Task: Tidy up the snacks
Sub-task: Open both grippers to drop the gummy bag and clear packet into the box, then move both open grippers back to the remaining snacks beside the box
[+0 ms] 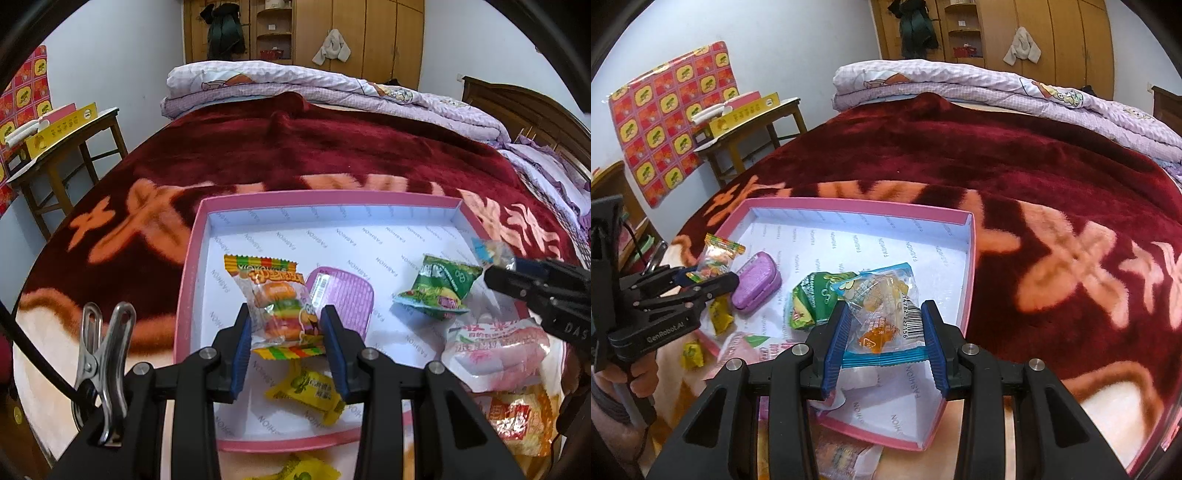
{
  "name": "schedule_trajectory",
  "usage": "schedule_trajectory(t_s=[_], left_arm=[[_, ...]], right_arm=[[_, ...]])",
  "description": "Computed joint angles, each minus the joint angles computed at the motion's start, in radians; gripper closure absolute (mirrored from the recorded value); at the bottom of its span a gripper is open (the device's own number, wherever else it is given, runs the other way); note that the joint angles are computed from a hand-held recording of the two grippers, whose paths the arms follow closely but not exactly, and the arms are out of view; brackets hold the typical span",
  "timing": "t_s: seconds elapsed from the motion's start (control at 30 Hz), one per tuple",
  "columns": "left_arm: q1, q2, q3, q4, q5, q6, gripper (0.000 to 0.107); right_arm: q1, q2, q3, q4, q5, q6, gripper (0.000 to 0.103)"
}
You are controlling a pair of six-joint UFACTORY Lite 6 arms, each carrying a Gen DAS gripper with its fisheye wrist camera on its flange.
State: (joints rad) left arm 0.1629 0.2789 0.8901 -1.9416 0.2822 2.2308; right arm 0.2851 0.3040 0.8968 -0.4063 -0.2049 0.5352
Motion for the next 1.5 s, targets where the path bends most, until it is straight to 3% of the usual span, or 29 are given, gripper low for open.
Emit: schedule_trajectory(t_s=[0.27,0.47,0.53,0.7,0.97,1.5], left_arm=[[0.000,0.017,0.019,0.013,0.012,-0.017,0.068],[-0.005,0.007,0.011,0.088,0.031,-0.073,0.066],[-0.013,-0.007,-0.001,0.065,0.022,-0.050,0.062],[-0.005,-0.016,0.005,0.165,0.027,-0.161,0.055],[0.017,-0.069,-0.033,0.220,0.033,-0.209,0.051],[0.043,-0.304,-0.199,0.400,0.003,-0.339,0.051]], right_arm=[[-0.012,0.032,0.026,-0.115,-0.007,0.127,0.062],[-0.004,0.029,0.031,-0.095,0.011,0.106,0.062],[0.007,0.020,0.026,0.009,0.017,0.002,0.061],[0.010,-0.005,-0.001,0.031,-0.007,-0.016,0.044],[0.031,-0.074,-0.053,0.150,-0.025,-0.142,0.043],[0.078,-0.287,-0.226,0.108,-0.039,-0.066,0.043]])
